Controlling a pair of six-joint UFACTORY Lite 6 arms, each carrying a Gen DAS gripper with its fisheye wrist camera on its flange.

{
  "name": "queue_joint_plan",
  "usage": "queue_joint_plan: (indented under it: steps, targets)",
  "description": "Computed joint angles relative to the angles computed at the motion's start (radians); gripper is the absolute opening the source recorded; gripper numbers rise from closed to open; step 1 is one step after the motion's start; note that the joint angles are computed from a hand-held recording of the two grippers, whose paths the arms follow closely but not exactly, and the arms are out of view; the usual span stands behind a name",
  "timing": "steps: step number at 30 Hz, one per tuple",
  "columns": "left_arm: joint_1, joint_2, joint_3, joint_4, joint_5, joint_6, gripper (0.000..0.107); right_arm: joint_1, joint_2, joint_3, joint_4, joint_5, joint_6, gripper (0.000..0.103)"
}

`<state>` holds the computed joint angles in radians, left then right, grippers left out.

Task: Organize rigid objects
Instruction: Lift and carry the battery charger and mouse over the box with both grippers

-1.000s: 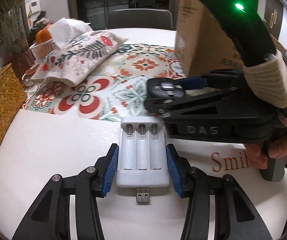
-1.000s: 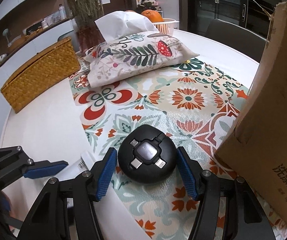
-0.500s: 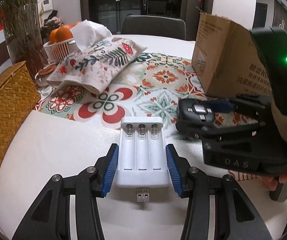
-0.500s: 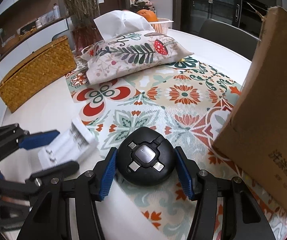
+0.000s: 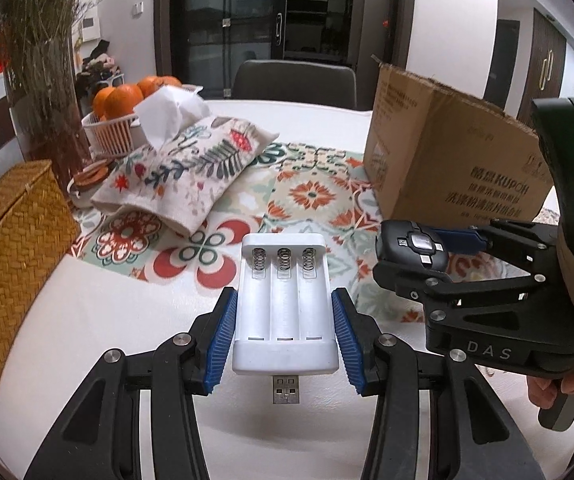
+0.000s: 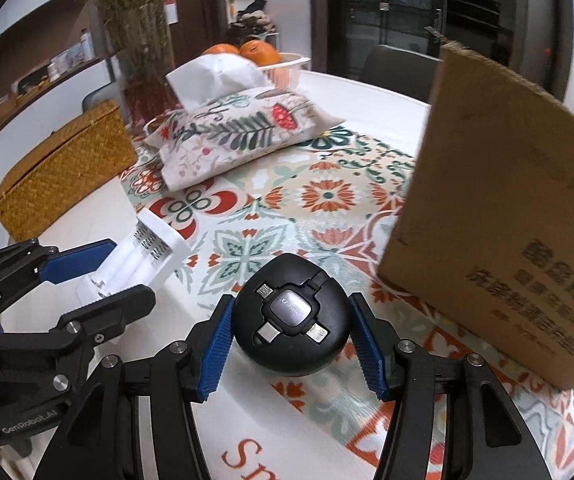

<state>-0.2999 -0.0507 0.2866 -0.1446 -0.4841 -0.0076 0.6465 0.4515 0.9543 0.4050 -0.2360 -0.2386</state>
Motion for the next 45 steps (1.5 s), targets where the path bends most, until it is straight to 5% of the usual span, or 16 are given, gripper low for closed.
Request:
queue_joint_plan:
  steps: [19, 35, 45]
  targets:
    - [-0.130, -0.158, 0.023, -0.044, 0.081, 0.019, 0.047, 0.044, -0.384, -0.308, 0.593, -0.130, -0.382, 0.057]
    - [-0.332, -0.182, 0.120, -0.332, 0.115, 0.254, 0.047, 0.073, -0.720, -0.511, 0.979, -0.265, -0.653, 0.057]
    - [-0.405, -0.132, 0.272, -0.464, 0.138, 0.387, 0.047, -0.016, -0.905, -0.559, 1.078, -0.259, -0.789, 0.057]
